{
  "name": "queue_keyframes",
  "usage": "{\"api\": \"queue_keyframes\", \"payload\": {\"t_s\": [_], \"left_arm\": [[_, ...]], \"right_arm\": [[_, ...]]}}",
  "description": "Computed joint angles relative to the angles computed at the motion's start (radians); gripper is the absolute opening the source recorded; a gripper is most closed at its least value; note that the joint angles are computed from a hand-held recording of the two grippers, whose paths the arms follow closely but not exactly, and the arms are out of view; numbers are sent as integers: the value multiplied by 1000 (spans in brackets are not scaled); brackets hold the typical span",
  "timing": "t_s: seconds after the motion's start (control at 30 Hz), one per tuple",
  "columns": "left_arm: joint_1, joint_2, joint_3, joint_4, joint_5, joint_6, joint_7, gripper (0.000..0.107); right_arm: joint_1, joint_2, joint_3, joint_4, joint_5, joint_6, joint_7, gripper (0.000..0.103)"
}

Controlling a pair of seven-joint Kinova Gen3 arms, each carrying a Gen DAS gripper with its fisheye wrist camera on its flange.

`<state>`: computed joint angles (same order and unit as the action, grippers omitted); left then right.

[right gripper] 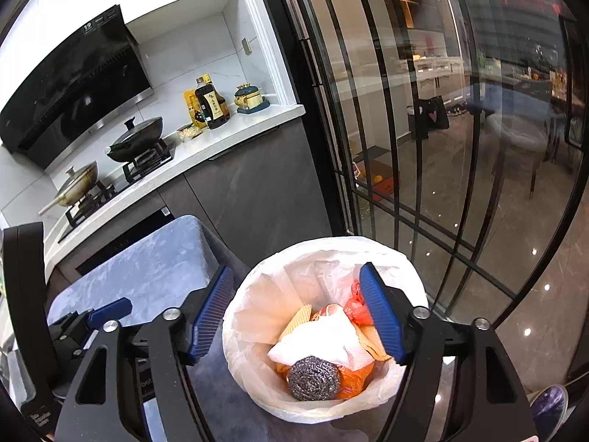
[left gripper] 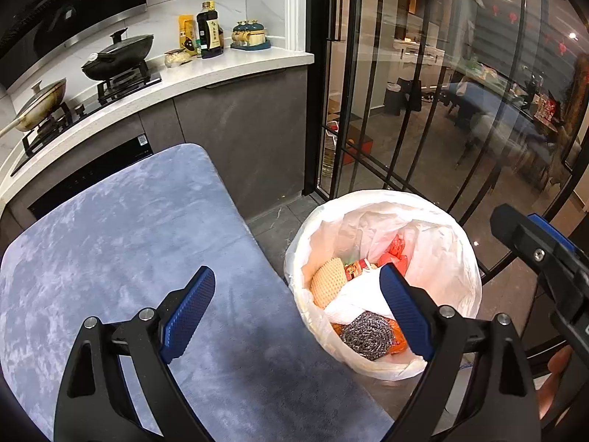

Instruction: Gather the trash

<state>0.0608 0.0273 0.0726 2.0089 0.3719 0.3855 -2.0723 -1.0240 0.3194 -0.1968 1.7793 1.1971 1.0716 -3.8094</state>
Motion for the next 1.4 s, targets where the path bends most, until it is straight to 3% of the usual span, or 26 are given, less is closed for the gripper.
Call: {"api": "queue_keyframes", "payload": {"t_s": [0.33,0.57,0.77,0.87,1.4], "left_arm": [[-2,-74,-37,51,11,-10,-18,92],[6,-123,-46,86,-91,-14,75,93],[13,-171,-56,127,-152,-12,129,93],[19,-190,-70,141,-161,-4,136,94],[9,-271,-40,216,-274,18,251,94]], "right_arm": [[-48,6,-15,-52,-59,85,81,84],[-82,20,-18,-99,-122,132,156,84],[-116,8,-23,-97,-131,154,146,86],[-129,10,-30,-102,-141,170,148,97],[-190,21,-44,-116,-215,241,164,97]]}}
